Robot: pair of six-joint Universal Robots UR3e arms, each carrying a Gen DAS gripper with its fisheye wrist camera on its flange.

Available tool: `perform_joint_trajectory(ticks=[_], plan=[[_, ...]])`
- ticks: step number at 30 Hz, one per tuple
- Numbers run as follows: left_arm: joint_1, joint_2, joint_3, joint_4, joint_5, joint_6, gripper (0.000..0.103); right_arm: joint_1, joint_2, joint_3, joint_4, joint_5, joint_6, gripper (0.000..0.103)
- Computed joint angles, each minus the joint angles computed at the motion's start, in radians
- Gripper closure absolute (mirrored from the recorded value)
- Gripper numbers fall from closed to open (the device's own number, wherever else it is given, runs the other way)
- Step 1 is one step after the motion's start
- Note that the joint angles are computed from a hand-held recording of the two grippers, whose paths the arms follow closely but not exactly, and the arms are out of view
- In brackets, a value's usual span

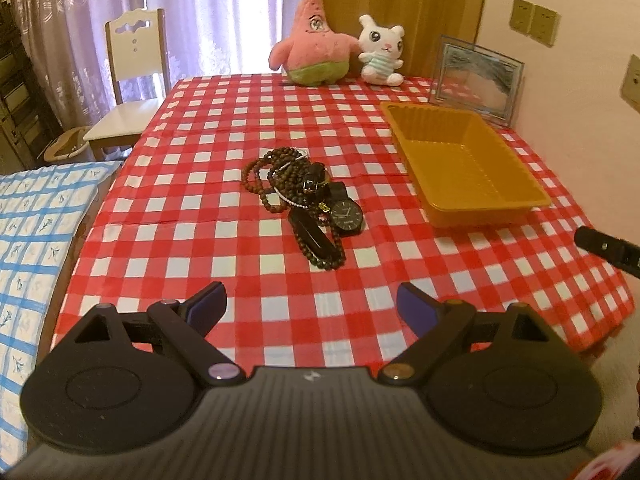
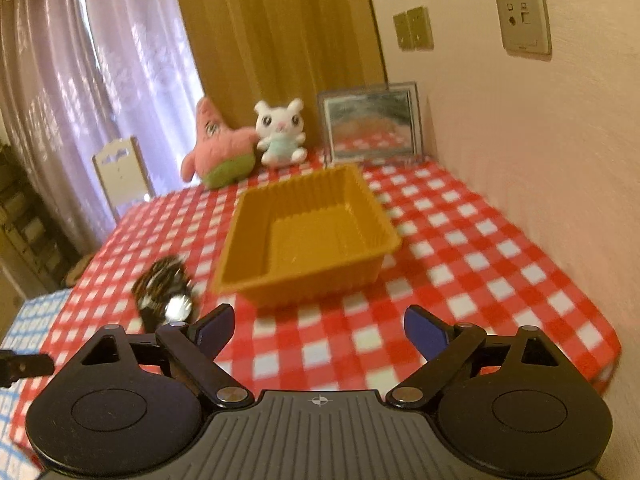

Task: Organize jewelry
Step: 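Move the right tool to the orange tray and close it on the rim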

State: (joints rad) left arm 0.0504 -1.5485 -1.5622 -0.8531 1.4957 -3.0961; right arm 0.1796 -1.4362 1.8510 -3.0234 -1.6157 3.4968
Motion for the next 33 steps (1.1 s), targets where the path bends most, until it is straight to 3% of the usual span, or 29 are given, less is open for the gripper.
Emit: perform_joint_trajectory(ticks=[9, 18, 20, 30, 33], plan=[[-0.072, -0.301, 0.227, 0.048, 0.103, -0.101, 0.012, -0.118, 0.307, -0.155, -0.198, 0.027, -0.019, 0.023], [-0.108, -0.516, 0.463, 0.005, 0.173, -0.158, 0.012, -0.163, 0.519, -0.337, -0.230, 0.043, 0.004, 0.031], [-0.113, -0.542, 0.491, -0.003, 0.186, -0.166, 0.013, -0.160, 0.567, -0.386, -0.229, 0.036, 0.005, 0.041], [-0.129, -0.617, 0.572, -0.050, 0.229, -0.207, 0.014, -0.168, 0.739, -0.559, -0.263, 0.044, 0.076, 0.064], [-0.134, -0.631, 0.590, -0.071, 0.238, -0.214, 0.014, -0.175, 0.753, -0.583, -0.252, 0.063, 0.093, 0.080]])
